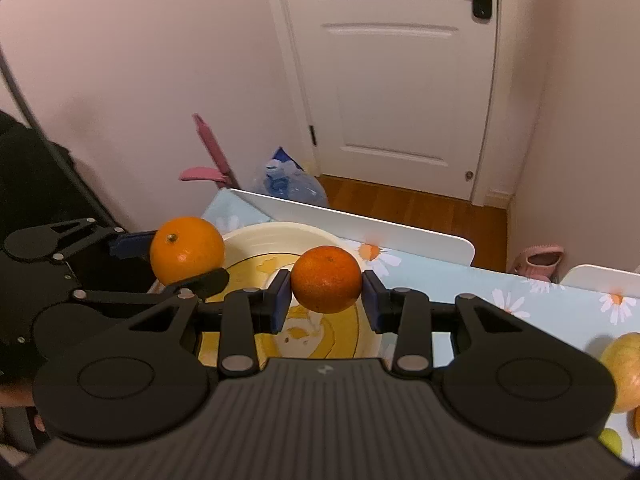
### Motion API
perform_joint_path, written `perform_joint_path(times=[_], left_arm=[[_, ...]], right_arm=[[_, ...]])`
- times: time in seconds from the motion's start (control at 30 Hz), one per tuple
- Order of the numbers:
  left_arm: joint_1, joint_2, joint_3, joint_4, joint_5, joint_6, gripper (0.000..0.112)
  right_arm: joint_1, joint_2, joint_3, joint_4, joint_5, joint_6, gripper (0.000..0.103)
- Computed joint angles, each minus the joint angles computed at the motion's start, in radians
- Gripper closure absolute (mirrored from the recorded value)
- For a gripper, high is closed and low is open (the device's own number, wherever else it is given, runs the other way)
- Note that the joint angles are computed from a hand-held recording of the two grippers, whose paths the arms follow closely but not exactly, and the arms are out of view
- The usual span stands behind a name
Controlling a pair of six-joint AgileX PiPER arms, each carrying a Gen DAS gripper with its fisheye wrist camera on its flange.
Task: Organize fruits
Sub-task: 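Carry both tangerines to the cream bowl and release them inside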
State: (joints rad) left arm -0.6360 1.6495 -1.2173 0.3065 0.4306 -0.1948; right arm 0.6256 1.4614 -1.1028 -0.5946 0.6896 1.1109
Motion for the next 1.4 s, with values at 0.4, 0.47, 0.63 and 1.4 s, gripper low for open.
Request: perform_joint_path(times=[0.4, 0.47, 0.63, 1.4], left_arm=[[0.003, 0.191, -0.103, -0.085, -0.036, 0.14, 0.049], [0.005, 0.209, -0.123, -0.096, -0.033, 0.155, 0.049], [-0.006, 0.21, -0.13, -0.02, -0.024, 0.088, 0.034], [-0.03, -0.073, 0.099, 0.124, 0.103, -0.218, 0.011]], right_arm=[[-0.053, 0.055, 0.02, 0.018, -0.034, 0.018, 0.051], [-0.06, 0.05, 0.028, 0.026, -0.043, 0.01, 0.05], [-0.073, 0.031, 0.037, 0.06, -0.06, -0.055, 0.05], [-0.103, 0.18, -0.046, 0.249, -0.152, -0.477, 0.051]])
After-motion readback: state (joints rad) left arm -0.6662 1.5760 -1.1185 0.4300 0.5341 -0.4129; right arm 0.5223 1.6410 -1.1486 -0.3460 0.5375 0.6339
